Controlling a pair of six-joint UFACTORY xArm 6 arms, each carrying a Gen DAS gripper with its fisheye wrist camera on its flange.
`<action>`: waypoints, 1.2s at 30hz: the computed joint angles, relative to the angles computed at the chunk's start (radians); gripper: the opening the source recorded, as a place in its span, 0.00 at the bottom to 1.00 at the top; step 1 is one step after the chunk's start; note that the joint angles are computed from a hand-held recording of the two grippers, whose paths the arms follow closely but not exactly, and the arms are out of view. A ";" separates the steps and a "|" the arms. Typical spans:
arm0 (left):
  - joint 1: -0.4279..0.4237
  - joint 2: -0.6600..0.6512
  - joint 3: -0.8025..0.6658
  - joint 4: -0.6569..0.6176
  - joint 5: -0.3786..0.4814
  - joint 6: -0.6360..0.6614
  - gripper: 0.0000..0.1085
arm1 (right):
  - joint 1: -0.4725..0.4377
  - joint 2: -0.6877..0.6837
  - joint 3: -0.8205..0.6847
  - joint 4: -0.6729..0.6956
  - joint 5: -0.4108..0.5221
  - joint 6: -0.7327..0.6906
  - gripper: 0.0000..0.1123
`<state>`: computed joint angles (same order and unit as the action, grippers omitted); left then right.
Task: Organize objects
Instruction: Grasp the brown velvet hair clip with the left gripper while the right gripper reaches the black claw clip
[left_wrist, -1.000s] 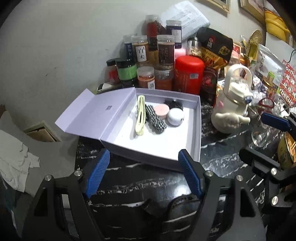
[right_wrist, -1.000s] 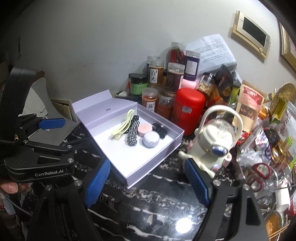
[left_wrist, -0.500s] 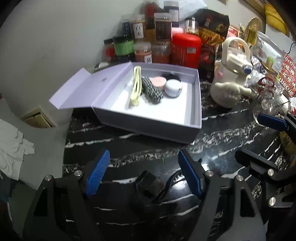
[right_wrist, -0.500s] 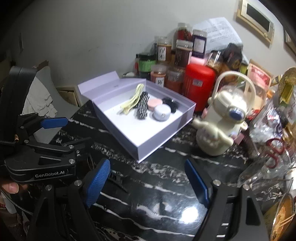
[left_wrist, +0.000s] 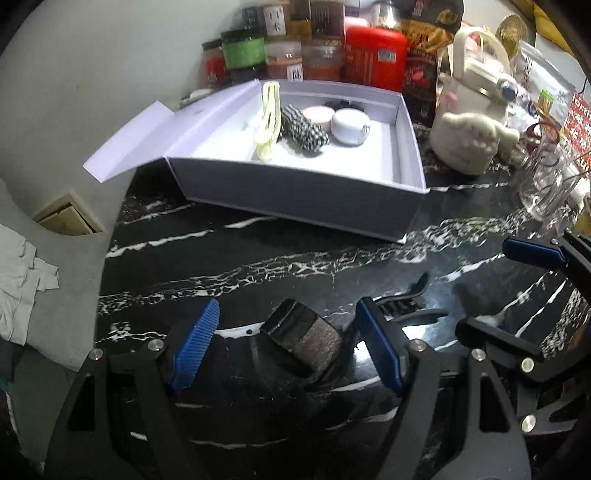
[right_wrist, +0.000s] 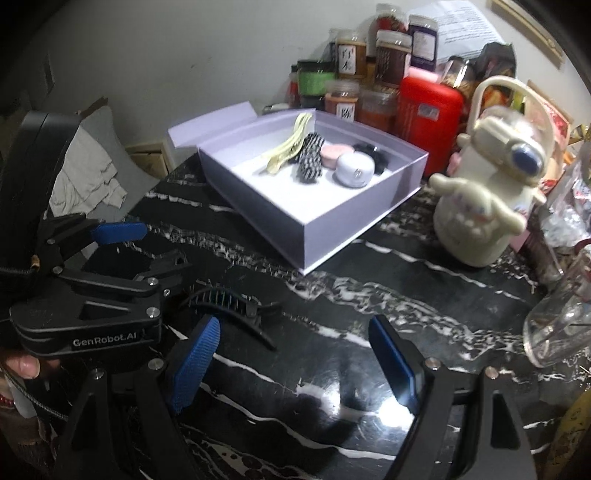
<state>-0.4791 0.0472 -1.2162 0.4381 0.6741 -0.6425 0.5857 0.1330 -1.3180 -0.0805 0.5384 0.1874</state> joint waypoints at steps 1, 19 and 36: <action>0.003 0.009 -0.003 -0.010 -0.002 0.012 0.70 | 0.000 0.006 -0.002 0.013 0.001 -0.014 0.75; 0.050 -0.010 0.070 -0.005 -0.113 0.015 0.70 | 0.036 0.127 -0.113 0.026 -0.051 -0.304 0.75; 0.076 0.002 0.078 -0.065 -0.102 0.025 0.71 | 0.017 0.166 -0.142 0.223 0.025 -0.413 0.44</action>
<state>-0.4031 0.0492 -1.1383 0.3731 0.5725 -0.6171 0.6028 0.2989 -1.4602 0.1424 0.5630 -0.2257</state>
